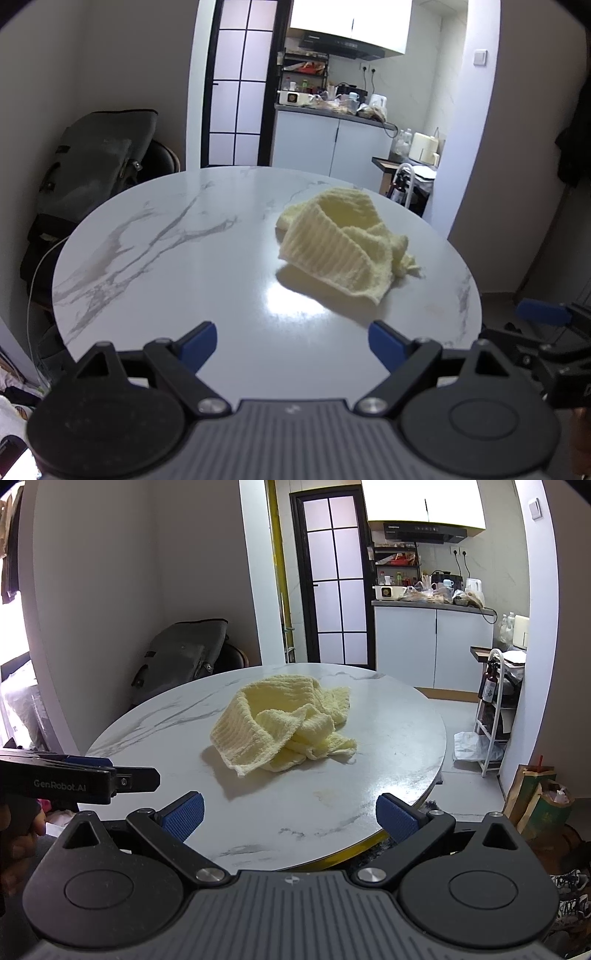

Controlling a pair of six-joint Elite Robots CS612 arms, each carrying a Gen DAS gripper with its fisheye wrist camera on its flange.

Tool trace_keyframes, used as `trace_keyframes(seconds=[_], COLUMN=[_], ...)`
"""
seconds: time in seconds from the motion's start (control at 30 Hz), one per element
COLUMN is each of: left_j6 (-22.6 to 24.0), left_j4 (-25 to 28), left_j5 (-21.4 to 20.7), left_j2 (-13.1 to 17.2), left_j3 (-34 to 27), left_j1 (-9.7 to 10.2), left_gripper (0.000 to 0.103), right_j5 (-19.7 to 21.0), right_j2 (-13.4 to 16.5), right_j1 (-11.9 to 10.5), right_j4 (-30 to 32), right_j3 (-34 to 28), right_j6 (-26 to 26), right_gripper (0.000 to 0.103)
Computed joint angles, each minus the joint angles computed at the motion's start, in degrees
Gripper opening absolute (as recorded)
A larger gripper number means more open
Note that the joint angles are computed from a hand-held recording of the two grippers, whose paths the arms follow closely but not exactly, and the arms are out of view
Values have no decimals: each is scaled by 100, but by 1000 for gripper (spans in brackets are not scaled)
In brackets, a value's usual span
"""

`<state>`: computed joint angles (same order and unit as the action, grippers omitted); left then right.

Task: Fold towel
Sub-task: 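Move both grippers toward the crumpled yellow towel on the table, then close the left gripper on a towel edge while the right gripper grasps another edge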

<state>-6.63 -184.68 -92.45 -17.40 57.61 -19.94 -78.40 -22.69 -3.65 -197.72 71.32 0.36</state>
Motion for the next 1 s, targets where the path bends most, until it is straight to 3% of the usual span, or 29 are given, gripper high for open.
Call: trace_keyframes(seconds=[0.17,0.9,1.0], left_j6=[-7,43,167], left_j4=[-20,-24,-4], left_j5=[-148,-306,-411], left_j2=[-5,47,109], left_j3=[5,-117,-231], left_j1=[7,24,6], left_gripper=[86,85,81], right_j5=[85,73,72], right_j2=[3,21,20], right_j1=[-25,-47,-59], right_j4=[-6,52,125], right_j3=[1,-126,-157], right_j6=[-23,20,-31], right_gripper=[102,101,93])
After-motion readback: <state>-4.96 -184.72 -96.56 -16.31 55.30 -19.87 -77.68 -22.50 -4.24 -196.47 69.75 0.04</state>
